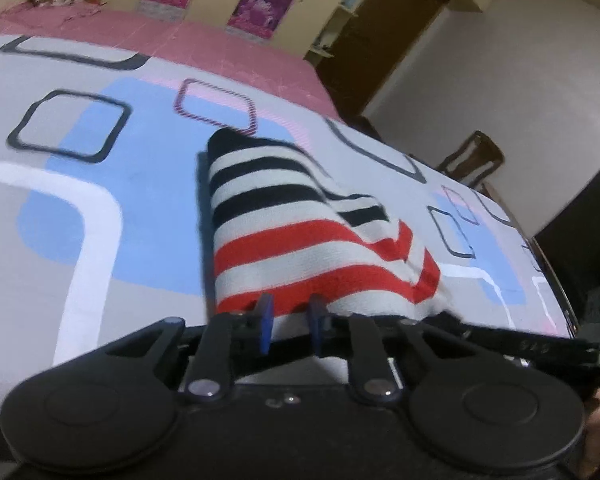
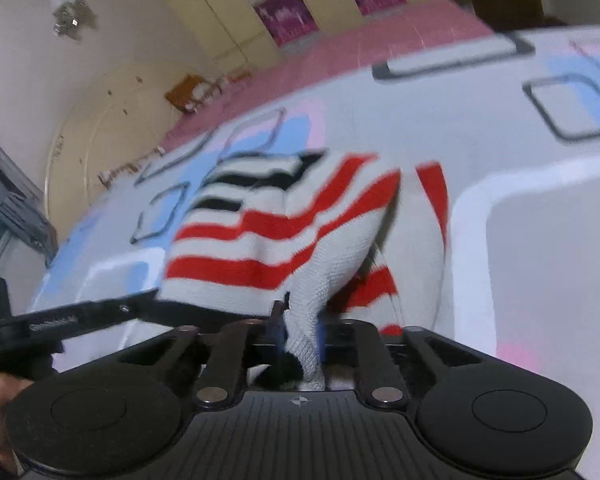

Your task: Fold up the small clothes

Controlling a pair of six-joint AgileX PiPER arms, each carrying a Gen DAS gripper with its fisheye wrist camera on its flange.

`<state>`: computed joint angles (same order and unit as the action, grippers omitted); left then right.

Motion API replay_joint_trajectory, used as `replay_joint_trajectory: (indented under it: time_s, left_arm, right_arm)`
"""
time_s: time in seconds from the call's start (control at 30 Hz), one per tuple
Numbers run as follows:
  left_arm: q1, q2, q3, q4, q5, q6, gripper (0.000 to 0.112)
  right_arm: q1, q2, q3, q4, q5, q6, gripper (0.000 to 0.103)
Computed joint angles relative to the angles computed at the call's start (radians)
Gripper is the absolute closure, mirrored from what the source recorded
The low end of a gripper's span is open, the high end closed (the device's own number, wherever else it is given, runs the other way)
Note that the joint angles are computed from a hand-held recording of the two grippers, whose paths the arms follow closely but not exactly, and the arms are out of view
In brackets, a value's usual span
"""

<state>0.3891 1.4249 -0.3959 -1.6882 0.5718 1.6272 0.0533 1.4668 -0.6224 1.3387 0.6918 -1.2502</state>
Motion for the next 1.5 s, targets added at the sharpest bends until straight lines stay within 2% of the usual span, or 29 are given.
replay_joint_trajectory:
  time_s: [0.07,0.13,0.2,0.23,0.27,0.37,0.4,0.43,0.47,0.5,0.57,0.67,0.73,0.8,0.87,0.93,0.97,1.03,1.1,1.13,1.2,1.23,1.27,1.3,1.33,1.4,1.5]
  left_arm:
    - [-0.013,-0.028,0.011,-0.002,0.018,0.039,0.102]
    - [-0.099,-0.05,-0.002,-0.003,-0.053,0.048,0.102]
    - [-0.197,-0.008,-0.043,0.011,-0.144,0.054,0.102]
    - [-0.232,0.003,-0.057,0.004,-0.172,0.072,0.102]
    - [-0.248,0.008,-0.073,0.037,-0.19,0.05,0.102]
    - [-0.215,0.026,-0.116,0.208,-0.147,-0.075,0.102]
    - [-0.191,0.042,-0.127,0.225,-0.118,-0.076,0.102]
    - [-0.17,0.053,-0.143,0.264,-0.089,-0.103,0.102]
    - [-0.142,0.052,-0.152,0.275,-0.053,-0.098,0.102]
    - [-0.125,0.055,-0.153,0.246,-0.035,-0.064,0.102]
    - [-0.082,0.076,-0.168,0.182,0.01,-0.005,0.102]
    - [-0.093,0.136,-0.224,0.176,-0.011,-0.013,0.102]
    - [-0.108,0.17,-0.262,0.204,-0.021,-0.04,0.102]
    - [-0.122,0.187,-0.282,0.191,-0.015,-0.007,0.102]
    - [-0.146,0.216,-0.296,0.175,-0.028,0.025,0.102]
    - [-0.181,0.253,-0.306,0.167,-0.071,0.048,0.101]
    - [-0.189,0.256,-0.301,0.143,-0.082,0.072,0.101]
    - [-0.2,0.249,-0.308,0.18,-0.098,0.02,0.101]
    - [-0.221,0.219,-0.304,0.226,-0.131,-0.011,0.102]
    - [-0.221,0.193,-0.295,0.247,-0.131,-0.035,0.102]
    - [-0.165,0.123,-0.248,0.237,-0.049,-0.011,0.101]
    - [-0.129,0.074,-0.211,0.246,-0.004,-0.008,0.101]
    - [-0.099,0.021,-0.17,0.259,0.025,-0.002,0.101]
    - [-0.067,-0.022,-0.134,0.274,0.06,0.002,0.102]
    - [-0.028,-0.073,-0.097,0.301,0.113,-0.014,0.102]
    - [0.057,-0.157,-0.032,0.359,0.214,-0.042,0.101]
    - [0.073,-0.243,0.035,0.428,0.218,-0.099,0.101]
  right_arm:
    - [-0.006,-0.11,0.058,0.035,-0.036,-0.076,0.091]
    - [-0.032,-0.187,0.136,0.109,-0.042,-0.199,0.091]
    - [0.0,-0.119,0.154,0.107,-0.123,-0.188,0.091]
    - [-0.014,-0.075,0.166,0.137,-0.132,-0.205,0.091]
    - [-0.049,-0.072,0.186,0.176,-0.102,-0.23,0.091]
    - [-0.075,-0.104,0.185,0.087,-0.074,-0.163,0.09]
    - [-0.084,-0.109,0.174,0.059,-0.061,-0.129,0.082]
    - [-0.095,-0.104,0.154,0.048,-0.051,-0.093,0.056]
    - [-0.12,-0.107,0.144,0.06,-0.04,-0.084,0.045]
    - [-0.137,-0.083,0.117,0.097,-0.019,-0.1,0.042]
    - [-0.145,0.011,0.023,0.074,0.003,-0.012,0.043]
    - [-0.117,0.156,-0.127,0.023,0.001,0.132,0.044]
    - [-0.125,0.216,-0.181,0.031,0.036,0.144,0.096]
    - [-0.125,0.182,-0.161,0.084,0.008,0.043,0.096]
    - [-0.095,0.15,-0.126,0.124,-0.064,-0.078,0.096]
    - [-0.06,0.224,-0.135,0.095,-0.12,-0.08,0.096]
    - [-0.081,0.239,-0.126,0.128,-0.095,-0.111,0.096]
    - [-0.105,0.249,-0.138,0.099,-0.063,-0.069,0.096]
    - [-0.088,0.219,-0.145,0.028,-0.087,-0.009,0.095]
    - [-0.072,0.19,-0.147,-0.023,-0.11,0.046,0.081]
    - [-0.053,0.085,-0.109,-0.05,-0.182,0.076,0.056]
    - [-0.067,0.025,-0.074,-0.028,-0.165,0.03,0.056]
    - [-0.091,-0.024,-0.049,-0.035,-0.108,0.009,0.056]
    - [-0.102,-0.075,-0.026,-0.074,-0.063,0.014,0.065]
    - [-0.104,-0.13,0.0,-0.113,-0.032,0.003,0.079]
    - [-0.044,-0.25,0.06,-0.225,-0.04,0.02,0.088]
    - [0.058,-0.352,0.129,-0.347,-0.101,0.082,0.09]
